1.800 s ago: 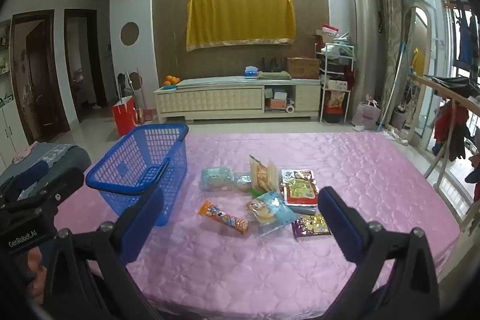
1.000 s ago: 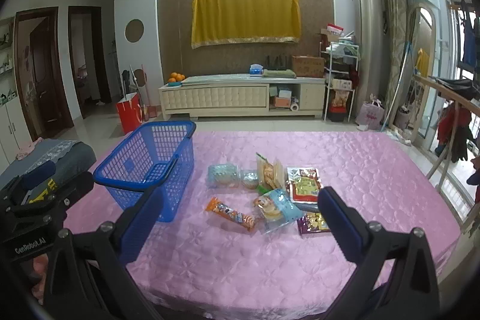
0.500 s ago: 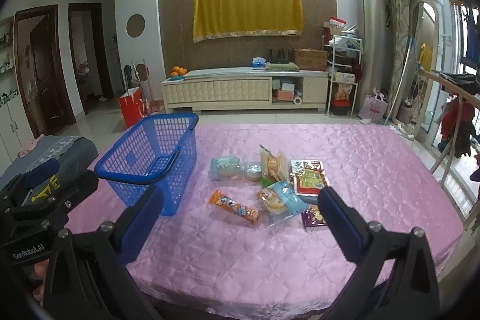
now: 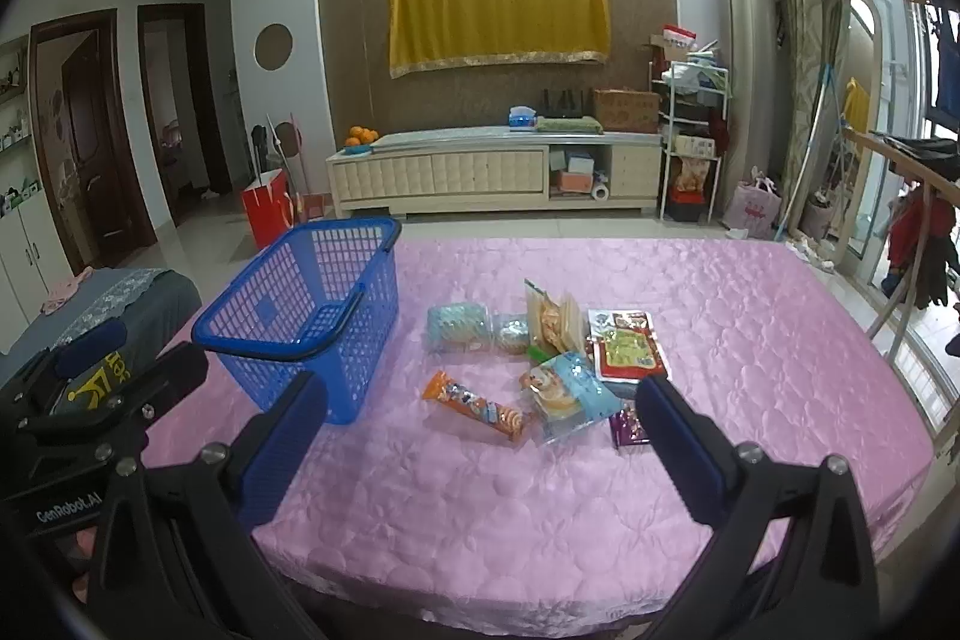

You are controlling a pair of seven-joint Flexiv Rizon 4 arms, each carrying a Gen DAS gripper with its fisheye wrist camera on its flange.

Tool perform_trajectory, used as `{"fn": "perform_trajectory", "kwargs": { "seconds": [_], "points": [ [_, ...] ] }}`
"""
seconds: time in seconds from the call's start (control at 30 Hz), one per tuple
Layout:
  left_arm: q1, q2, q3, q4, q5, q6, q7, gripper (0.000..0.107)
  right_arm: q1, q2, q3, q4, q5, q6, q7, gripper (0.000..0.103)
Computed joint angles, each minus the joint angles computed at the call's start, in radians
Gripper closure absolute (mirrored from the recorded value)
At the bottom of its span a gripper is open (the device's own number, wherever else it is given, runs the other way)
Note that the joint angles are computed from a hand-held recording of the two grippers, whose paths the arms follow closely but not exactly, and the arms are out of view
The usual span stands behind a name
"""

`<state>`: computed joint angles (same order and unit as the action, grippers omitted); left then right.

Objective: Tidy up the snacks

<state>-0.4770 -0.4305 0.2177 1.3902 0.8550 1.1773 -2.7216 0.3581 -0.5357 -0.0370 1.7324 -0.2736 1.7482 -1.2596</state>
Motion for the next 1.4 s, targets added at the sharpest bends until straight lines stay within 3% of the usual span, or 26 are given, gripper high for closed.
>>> {"fn": "perform_trajectory", "kwargs": {
  "seconds": [0.53, 0.73, 1.03, 1.4],
  "points": [
    [0.011, -0.004, -0.011, 0.006, -0.037, 0.004, 0.030, 0.004, 0.018, 0.001, -0.024, 0.005, -0.004, -0.012, -0.001, 0.000],
    [0.009, -0.003, -0.007, 0.008, -0.048, 0.002, 0.039, 0.004, -0.019, -0.002, 0.022, -0.003, -0.011, -0.032, -0.007, 0.000],
    [0.010, -0.009, -0.010, -0.004, -0.067, 0.001, 0.071, 0.004, -0.020, 0.004, 0.012, 0.000, -0.008, -0.025, -0.003, 0.000],
    [0.023, -0.074, -0.030, -0.109, -0.144, -0.021, 0.195, 0.004, -0.080, -0.010, 0.056, -0.057, -0.021, -0.058, -0.016, 0.000]
  ]
}}
